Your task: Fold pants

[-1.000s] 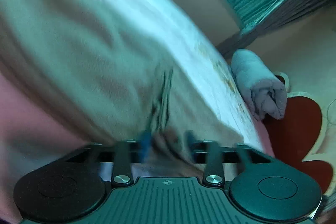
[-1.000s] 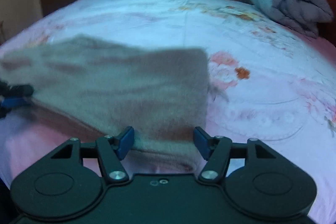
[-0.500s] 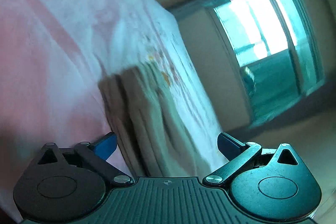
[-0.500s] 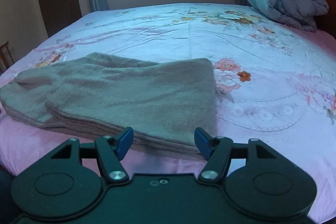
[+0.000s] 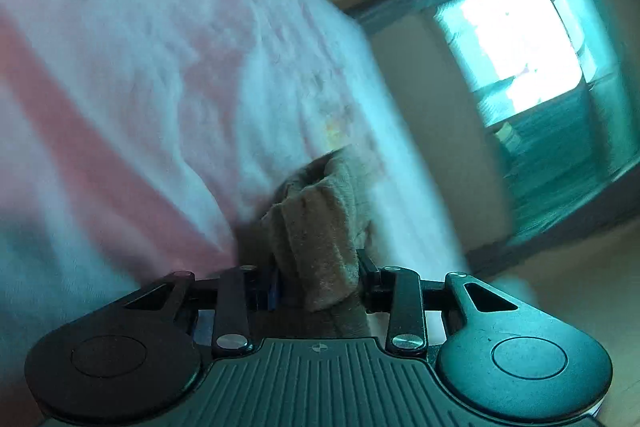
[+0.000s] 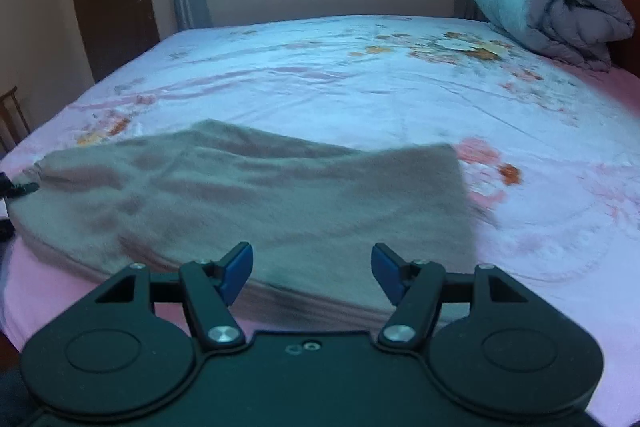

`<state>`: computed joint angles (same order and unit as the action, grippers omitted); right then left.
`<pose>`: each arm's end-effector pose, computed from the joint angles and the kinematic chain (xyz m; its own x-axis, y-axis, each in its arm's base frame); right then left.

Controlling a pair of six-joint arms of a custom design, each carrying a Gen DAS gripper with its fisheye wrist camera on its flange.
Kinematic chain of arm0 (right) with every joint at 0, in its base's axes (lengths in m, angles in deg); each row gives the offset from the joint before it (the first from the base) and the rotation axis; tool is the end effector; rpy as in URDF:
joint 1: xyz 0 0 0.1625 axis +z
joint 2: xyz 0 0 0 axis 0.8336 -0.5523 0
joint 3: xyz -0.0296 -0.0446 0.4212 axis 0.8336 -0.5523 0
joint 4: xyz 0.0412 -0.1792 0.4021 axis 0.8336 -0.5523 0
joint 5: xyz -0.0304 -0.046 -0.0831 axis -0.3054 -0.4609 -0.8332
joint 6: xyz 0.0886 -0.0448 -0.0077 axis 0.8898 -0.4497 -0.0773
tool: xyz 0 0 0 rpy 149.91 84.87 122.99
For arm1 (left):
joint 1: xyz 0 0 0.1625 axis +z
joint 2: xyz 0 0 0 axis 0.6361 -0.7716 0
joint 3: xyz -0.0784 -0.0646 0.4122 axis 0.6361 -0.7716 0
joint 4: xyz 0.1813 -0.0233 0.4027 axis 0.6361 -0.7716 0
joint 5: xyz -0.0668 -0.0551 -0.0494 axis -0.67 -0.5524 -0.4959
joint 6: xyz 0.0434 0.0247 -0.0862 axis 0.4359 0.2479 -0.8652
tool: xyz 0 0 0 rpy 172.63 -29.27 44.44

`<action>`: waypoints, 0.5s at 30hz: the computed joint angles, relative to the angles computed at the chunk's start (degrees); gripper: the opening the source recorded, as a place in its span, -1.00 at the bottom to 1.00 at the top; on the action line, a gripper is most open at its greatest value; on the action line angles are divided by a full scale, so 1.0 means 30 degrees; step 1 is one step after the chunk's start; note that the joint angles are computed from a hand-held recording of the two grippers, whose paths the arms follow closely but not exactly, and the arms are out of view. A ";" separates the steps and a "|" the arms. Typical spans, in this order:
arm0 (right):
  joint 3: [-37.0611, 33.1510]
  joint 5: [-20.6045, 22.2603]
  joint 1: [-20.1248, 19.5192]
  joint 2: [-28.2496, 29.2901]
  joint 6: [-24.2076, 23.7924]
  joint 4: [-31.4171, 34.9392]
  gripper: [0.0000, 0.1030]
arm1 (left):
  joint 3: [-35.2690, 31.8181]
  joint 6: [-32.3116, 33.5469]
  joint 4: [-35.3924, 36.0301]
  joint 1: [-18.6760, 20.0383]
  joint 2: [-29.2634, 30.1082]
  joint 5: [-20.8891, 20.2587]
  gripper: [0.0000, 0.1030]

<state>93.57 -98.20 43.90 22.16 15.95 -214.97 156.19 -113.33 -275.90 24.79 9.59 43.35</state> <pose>0.2215 -0.6242 0.2414 -0.6878 -0.4349 0.5812 -0.7086 0.5760 -0.4076 -0.0172 -0.5144 0.2796 -0.8475 -0.4014 0.3472 -0.3623 -0.0405 -0.9312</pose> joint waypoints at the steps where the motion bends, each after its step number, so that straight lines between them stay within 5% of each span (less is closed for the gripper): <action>1: -0.0097 0.0112 0.0186 0.0227 -0.0033 0.0121 0.13 | 0.0086 0.1300 -0.0778 -0.0438 0.0036 0.0254 -0.31; 8: 0.0160 0.0836 0.1375 0.1854 -0.2426 -0.0423 0.17 | -0.0144 0.4376 -0.0022 -0.1749 -0.0906 0.0664 -0.31; 12: 0.0306 -0.2190 0.1911 0.4172 -0.6513 -0.3254 0.24 | -0.0300 0.4658 0.1171 -0.2105 -0.1478 0.0581 -0.31; 15: 0.0100 -0.2746 0.2134 0.4482 -0.6164 -0.3718 0.23 | -0.0576 0.5789 0.1443 -0.2942 -0.1442 0.1208 -0.31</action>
